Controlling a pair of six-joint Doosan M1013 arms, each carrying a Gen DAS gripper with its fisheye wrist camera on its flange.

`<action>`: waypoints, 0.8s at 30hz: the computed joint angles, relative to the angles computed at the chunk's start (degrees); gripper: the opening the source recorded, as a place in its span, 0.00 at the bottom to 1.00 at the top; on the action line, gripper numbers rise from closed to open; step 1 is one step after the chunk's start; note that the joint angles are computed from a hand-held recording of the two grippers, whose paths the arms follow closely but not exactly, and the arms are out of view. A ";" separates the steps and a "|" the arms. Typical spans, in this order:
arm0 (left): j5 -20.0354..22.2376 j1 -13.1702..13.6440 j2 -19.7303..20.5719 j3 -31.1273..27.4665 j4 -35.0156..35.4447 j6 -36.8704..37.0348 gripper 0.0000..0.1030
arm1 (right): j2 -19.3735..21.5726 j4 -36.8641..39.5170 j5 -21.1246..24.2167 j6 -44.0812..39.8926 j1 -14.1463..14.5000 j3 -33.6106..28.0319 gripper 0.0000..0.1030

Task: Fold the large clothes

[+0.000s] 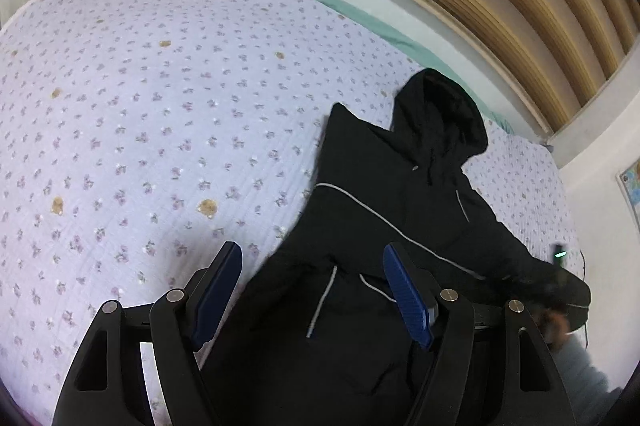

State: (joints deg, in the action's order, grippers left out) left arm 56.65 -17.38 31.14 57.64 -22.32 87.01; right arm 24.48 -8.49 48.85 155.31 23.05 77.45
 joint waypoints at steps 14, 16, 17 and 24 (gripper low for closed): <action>13.60 -4.46 6.72 -11.32 22.70 -8.51 0.72 | 2.36 -10.85 17.32 -2.51 3.12 -7.24 0.68; 17.25 -4.63 9.08 -15.39 24.72 -11.29 0.72 | 4.57 -19.45 29.47 -2.11 5.63 -12.07 0.69; 17.26 -4.42 9.65 -16.52 23.80 -11.56 0.72 | 5.68 -22.63 35.42 -1.07 6.63 -14.27 0.69; 11.58 -5.95 12.81 -21.71 8.94 3.22 0.72 | 4.26 -16.48 18.71 6.67 7.57 -15.23 0.76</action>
State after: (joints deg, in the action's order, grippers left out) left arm 68.23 -23.33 43.95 35.94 -13.38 90.23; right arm 28.74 -24.97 67.56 161.98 30.62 62.22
